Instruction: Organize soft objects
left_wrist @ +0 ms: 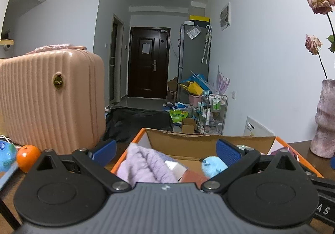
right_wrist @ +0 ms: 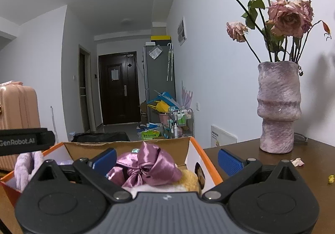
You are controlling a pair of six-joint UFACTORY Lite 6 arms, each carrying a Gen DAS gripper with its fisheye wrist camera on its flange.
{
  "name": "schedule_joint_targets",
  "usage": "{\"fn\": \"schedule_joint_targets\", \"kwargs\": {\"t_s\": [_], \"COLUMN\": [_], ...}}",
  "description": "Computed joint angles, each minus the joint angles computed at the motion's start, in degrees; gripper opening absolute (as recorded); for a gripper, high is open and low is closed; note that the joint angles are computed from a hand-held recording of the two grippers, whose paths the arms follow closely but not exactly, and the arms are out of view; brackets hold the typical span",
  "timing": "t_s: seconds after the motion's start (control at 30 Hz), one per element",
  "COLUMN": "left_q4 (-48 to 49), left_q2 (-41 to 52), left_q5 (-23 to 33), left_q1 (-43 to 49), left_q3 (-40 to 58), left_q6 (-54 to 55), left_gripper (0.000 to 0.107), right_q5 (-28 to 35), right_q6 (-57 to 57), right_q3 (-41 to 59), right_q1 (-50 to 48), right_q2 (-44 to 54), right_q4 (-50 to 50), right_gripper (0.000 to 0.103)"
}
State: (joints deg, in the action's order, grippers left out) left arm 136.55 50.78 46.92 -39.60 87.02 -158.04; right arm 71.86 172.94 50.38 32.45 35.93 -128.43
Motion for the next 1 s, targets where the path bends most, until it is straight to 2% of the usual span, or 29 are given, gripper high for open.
{"fn": "schedule_joint_targets", "kwargs": {"t_s": [0.5, 0.77, 1.0], "left_q4": [2.4, -0.4, -6.9], "left_q2": [-18.2, -29.3, -40.6], "left_q5": [9.1, 13.8, 16.6], "left_q1": [-4.0, -9.3, -17.1], "left_q3": [-31.0, -47.7, -62.1], "left_q6": [-7.0, -9.1, -10.3], "left_gripper": [0.103, 0.103, 0.103], "right_q5": [6.1, 8.1, 8.7], "right_q6": [3.5, 4.5, 3.5], "right_q3": [-17.7, -24.0, -24.6], "right_q1": [15.0, 30.5, 47.8], "right_q2": [-10.0, -14.3, -15.4], "right_q4": [14.3, 29.4, 44.9], "right_gripper": [0.103, 0.103, 0.103]}}
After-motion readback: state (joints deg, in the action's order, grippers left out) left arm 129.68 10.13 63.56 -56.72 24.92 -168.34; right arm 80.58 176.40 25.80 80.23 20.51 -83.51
